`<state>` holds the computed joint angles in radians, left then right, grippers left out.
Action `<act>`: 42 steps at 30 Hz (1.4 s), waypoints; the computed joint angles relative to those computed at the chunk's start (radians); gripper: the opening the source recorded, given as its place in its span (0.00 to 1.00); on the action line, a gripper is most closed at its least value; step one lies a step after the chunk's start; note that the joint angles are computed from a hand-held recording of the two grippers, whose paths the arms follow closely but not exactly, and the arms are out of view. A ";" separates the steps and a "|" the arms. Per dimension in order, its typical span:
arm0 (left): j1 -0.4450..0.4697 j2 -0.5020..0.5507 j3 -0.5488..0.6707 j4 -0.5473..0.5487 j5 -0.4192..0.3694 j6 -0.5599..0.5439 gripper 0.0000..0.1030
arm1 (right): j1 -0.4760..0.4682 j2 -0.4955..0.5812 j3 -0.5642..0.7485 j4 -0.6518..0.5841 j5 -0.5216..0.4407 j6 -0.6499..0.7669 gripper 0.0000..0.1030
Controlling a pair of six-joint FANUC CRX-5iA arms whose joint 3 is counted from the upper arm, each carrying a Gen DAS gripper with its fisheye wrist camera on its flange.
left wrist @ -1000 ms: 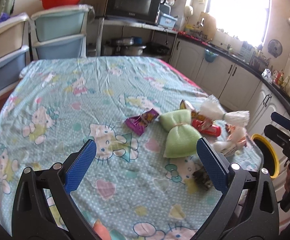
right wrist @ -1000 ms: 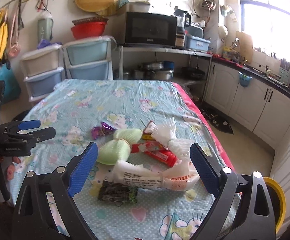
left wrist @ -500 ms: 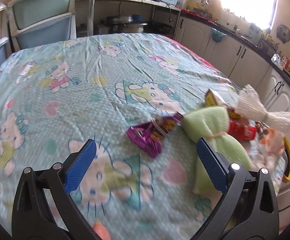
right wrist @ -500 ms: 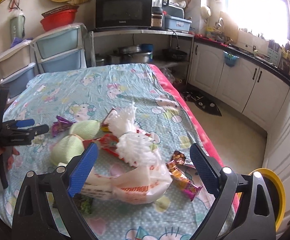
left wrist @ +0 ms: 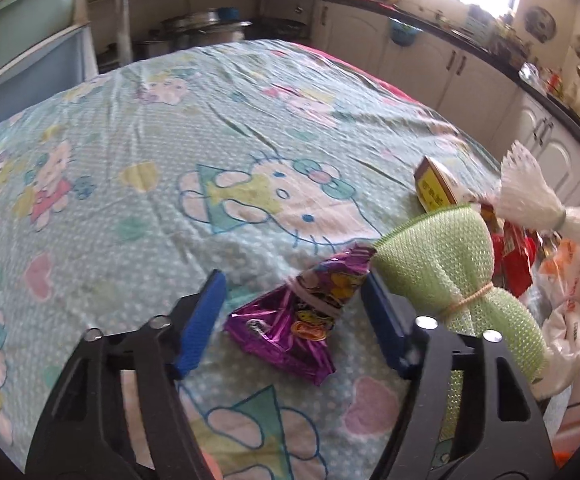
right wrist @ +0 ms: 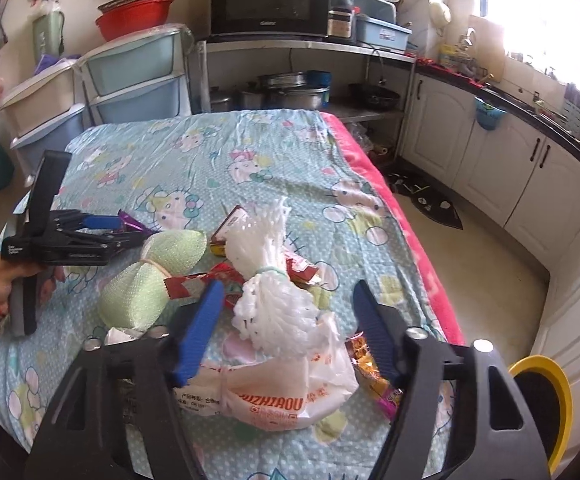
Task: Collect trash
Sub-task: 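Grasp the purple candy wrapper with the left tool while the right tool grasps the white mesh bag, then carry the purple wrapper and white mesh bag over the yellow bin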
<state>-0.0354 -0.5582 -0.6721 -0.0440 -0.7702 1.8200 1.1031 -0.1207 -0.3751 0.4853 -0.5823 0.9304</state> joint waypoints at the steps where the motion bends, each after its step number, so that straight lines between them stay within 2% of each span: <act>1: -0.008 0.009 0.007 -0.015 -0.005 0.007 0.51 | 0.000 0.000 0.003 -0.008 -0.003 0.010 0.51; 5: -0.022 0.023 0.021 -0.043 -0.016 0.027 0.45 | -0.002 0.006 0.015 -0.024 -0.010 0.044 0.38; 7: -0.036 0.027 0.032 -0.069 -0.028 0.051 0.43 | -0.006 0.007 0.024 -0.052 -0.012 0.075 0.24; 9: -0.043 0.027 0.036 -0.083 -0.035 0.068 0.42 | -0.008 0.010 0.032 -0.073 -0.019 0.099 0.17; 17: -0.039 -0.047 0.011 -0.067 -0.039 0.104 0.39 | 0.000 -0.027 -0.003 -0.041 0.029 0.081 0.15; 21: -0.065 -0.106 0.018 -0.090 -0.065 0.150 0.39 | 0.017 -0.070 -0.027 -0.018 0.060 0.051 0.14; 24: -0.120 -0.140 0.048 -0.148 -0.109 0.221 0.39 | 0.033 -0.094 -0.031 -0.020 0.061 0.053 0.14; 30: -0.330 -0.145 0.160 -0.343 -0.252 0.457 0.39 | 0.067 -0.147 -0.055 -0.003 0.080 0.019 0.14; 36: -0.635 -0.094 0.307 -0.571 -0.455 0.729 0.39 | 0.095 -0.212 -0.103 0.032 0.097 -0.066 0.14; 38: -0.724 -0.077 0.344 -0.635 -0.507 0.797 0.39 | 0.103 -0.236 -0.117 0.038 0.097 -0.085 0.14; 42: -0.846 -0.034 0.405 -0.711 -0.574 0.879 0.39 | 0.114 -0.283 -0.154 0.101 0.093 -0.153 0.14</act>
